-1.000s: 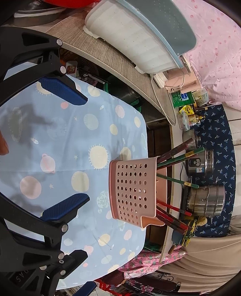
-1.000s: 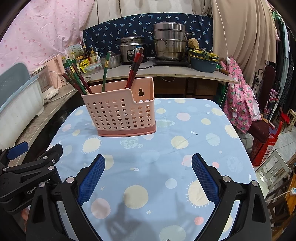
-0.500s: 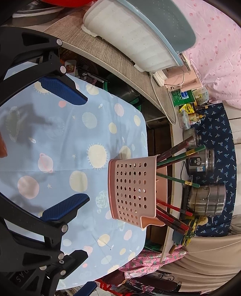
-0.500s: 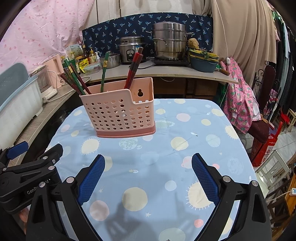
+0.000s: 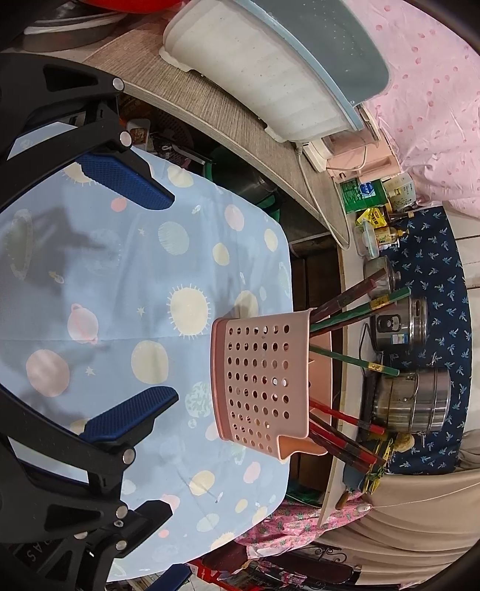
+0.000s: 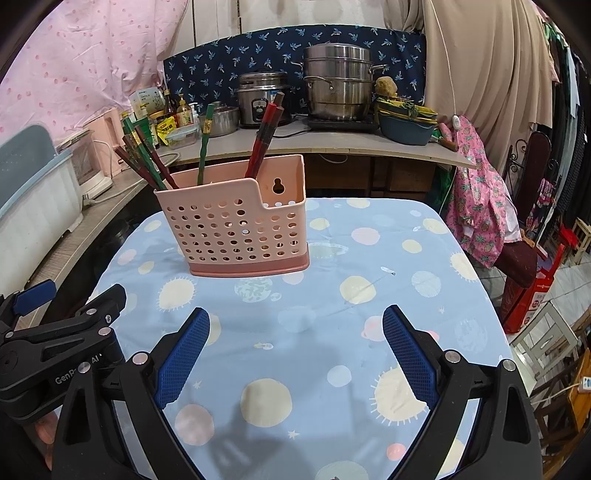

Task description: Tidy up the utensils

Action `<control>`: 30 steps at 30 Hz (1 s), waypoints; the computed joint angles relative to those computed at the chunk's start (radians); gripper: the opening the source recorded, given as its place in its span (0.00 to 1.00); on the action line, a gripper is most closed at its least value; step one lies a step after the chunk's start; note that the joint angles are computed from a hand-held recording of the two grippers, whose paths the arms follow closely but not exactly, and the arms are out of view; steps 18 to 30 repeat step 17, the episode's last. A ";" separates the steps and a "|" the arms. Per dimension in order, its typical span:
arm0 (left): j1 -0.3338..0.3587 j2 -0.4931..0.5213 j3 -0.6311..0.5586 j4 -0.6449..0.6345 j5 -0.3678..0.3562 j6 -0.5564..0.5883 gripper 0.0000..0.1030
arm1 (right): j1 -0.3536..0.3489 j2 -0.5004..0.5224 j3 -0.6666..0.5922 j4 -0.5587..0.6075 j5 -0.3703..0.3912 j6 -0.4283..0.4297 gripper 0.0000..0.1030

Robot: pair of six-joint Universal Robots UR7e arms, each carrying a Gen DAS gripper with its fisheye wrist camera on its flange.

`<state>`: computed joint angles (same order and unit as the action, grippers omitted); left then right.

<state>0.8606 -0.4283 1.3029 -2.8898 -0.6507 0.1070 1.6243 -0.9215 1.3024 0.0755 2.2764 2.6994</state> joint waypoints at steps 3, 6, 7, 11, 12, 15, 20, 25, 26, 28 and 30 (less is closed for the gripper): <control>0.000 0.002 -0.006 0.000 -0.002 -0.003 0.89 | -0.004 -0.001 -0.005 0.000 -0.004 -0.004 0.88; -0.001 0.004 -0.006 -0.011 0.001 0.005 0.89 | -0.005 -0.001 -0.008 -0.003 -0.004 -0.010 0.88; -0.001 0.004 -0.007 -0.011 0.000 0.007 0.89 | -0.006 -0.001 -0.009 -0.004 -0.005 -0.011 0.88; -0.002 0.003 -0.004 -0.023 0.005 0.016 0.89 | -0.006 -0.004 -0.005 -0.010 -0.007 -0.013 0.88; -0.003 0.004 -0.003 -0.029 0.010 0.016 0.89 | -0.003 -0.004 0.001 -0.017 -0.004 -0.014 0.88; -0.002 -0.002 0.000 -0.025 0.000 0.018 0.89 | 0.002 -0.007 0.013 -0.027 -0.002 -0.014 0.88; -0.001 -0.006 0.002 -0.019 -0.006 0.012 0.89 | 0.002 -0.007 0.013 -0.028 -0.001 -0.016 0.88; -0.001 -0.006 0.002 -0.019 -0.006 0.012 0.89 | 0.002 -0.007 0.013 -0.028 -0.001 -0.016 0.88; -0.001 -0.006 0.002 -0.019 -0.006 0.012 0.89 | 0.002 -0.007 0.013 -0.028 -0.001 -0.016 0.88; -0.001 -0.006 0.002 -0.019 -0.006 0.012 0.89 | 0.002 -0.007 0.013 -0.028 -0.001 -0.016 0.88; -0.001 -0.006 0.002 -0.019 -0.006 0.012 0.89 | 0.002 -0.007 0.013 -0.028 -0.001 -0.016 0.88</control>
